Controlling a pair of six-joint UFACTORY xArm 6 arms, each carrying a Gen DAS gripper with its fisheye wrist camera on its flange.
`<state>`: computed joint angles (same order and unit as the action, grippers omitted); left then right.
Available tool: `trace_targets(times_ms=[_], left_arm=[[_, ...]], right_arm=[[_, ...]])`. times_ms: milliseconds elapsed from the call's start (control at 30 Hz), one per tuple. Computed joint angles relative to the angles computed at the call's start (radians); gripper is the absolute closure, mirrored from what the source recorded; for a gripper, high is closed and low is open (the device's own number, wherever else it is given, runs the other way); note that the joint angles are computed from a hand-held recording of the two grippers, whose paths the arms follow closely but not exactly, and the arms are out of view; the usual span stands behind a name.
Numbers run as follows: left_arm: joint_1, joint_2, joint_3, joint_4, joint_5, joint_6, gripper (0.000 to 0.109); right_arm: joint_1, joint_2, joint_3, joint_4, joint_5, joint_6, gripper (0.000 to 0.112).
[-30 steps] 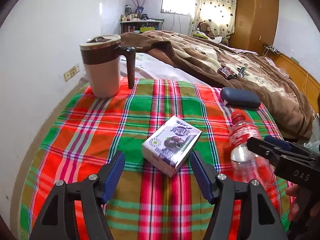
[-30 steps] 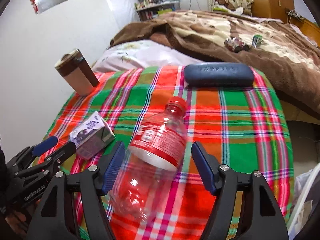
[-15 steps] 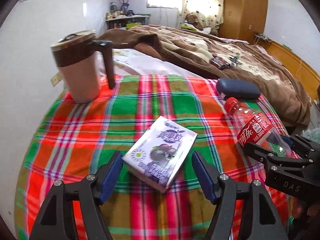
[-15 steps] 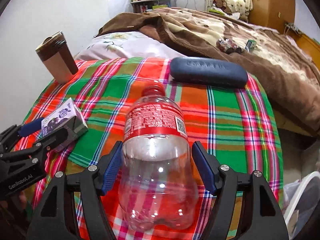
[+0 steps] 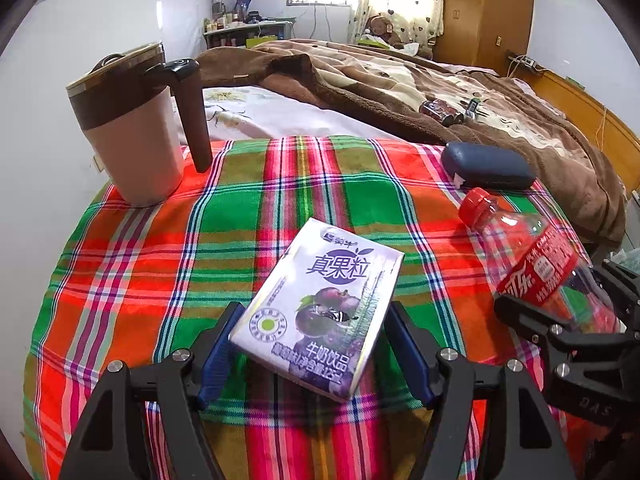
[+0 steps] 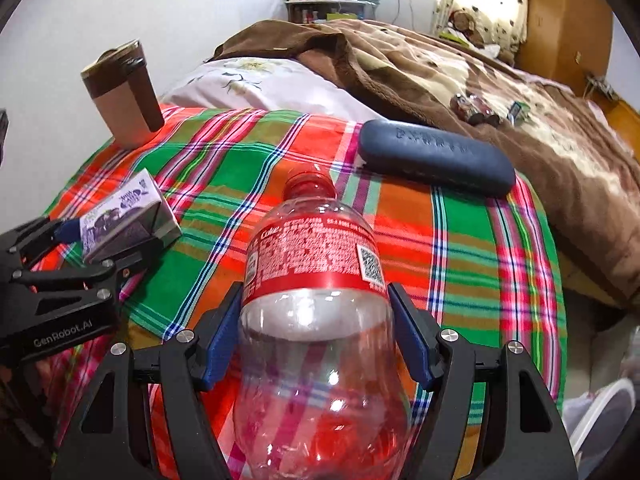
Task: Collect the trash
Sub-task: 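Grasp the red-label plastic bottle with the right tool while the left tool grasps the purple juice carton, then carry the bottle and carton over the wastebasket and open both tools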
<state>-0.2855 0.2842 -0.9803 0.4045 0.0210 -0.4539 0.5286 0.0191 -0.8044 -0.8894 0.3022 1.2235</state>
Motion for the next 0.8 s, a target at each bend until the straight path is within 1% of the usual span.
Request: trace_targets(times_ms=[33,100,133,167,200,233,267,300,367,400,467,567,633,667,733,767,800], left_arm=[[-0.004,0.004,-0.001,-0.038,-0.001,0.032,0.038],[-0.020,0.010,0.001,-0.184,-0.007,0.157,0.039],[-0.024,0.013,0.000,-0.209,-0.009,0.182,0.040],[-0.022,0.014,0.000,-0.192,-0.013,0.168,0.040],[-0.022,0.015,0.000,-0.192,-0.015,0.170,0.040],[-0.028,0.014,0.003,-0.234,-0.020,0.209,0.040],[-0.030,0.013,0.006,-0.245,-0.024,0.215,0.041],[-0.026,0.011,0.008,-0.222,-0.026,0.192,0.048],[-0.032,0.006,0.015,-0.270,-0.028,0.231,0.048],[-0.032,0.003,0.017,-0.268,-0.024,0.226,0.048],[-0.022,-0.007,0.025,-0.186,-0.028,0.156,0.048],[-0.022,-0.025,0.042,-0.153,-0.034,0.124,0.048],[-0.009,-0.042,0.050,-0.015,-0.035,0.002,0.048],[-0.008,-0.050,0.054,0.017,-0.034,-0.023,0.048],[-0.002,-0.076,0.068,0.144,-0.031,-0.134,0.048],[-0.005,-0.086,0.072,0.165,-0.024,-0.155,0.048],[-0.012,-0.103,0.087,0.153,-0.028,-0.148,0.048]], right_arm=[[-0.001,0.001,0.000,-0.002,-0.004,-0.002,0.041],[-0.011,-0.003,0.015,0.022,-0.034,-0.022,0.042],[-0.017,-0.005,0.022,0.030,-0.055,-0.023,0.044],[-0.021,-0.010,0.028,0.014,-0.063,-0.002,0.049],[-0.020,-0.013,0.030,0.007,-0.062,0.008,0.049],[-0.022,-0.016,0.036,0.011,-0.071,0.006,0.049],[-0.023,-0.017,0.040,0.012,-0.081,0.009,0.049],[-0.025,-0.017,0.041,0.003,-0.088,0.020,0.049],[-0.029,-0.019,0.048,-0.004,-0.106,0.033,0.049],[-0.029,-0.018,0.048,-0.004,-0.111,0.035,0.049],[-0.031,-0.022,0.052,-0.039,-0.115,0.073,0.049],[-0.042,-0.037,0.063,-0.101,-0.132,0.137,0.049],[-0.047,-0.054,0.073,-0.136,-0.141,0.177,0.049],[-0.050,-0.062,0.078,-0.144,-0.146,0.187,0.049],[-0.053,-0.079,0.092,-0.148,-0.153,0.195,0.049],[-0.054,-0.088,0.098,-0.157,-0.154,0.206,0.049],[-0.052,-0.105,0.108,-0.171,-0.151,0.224,0.049]])
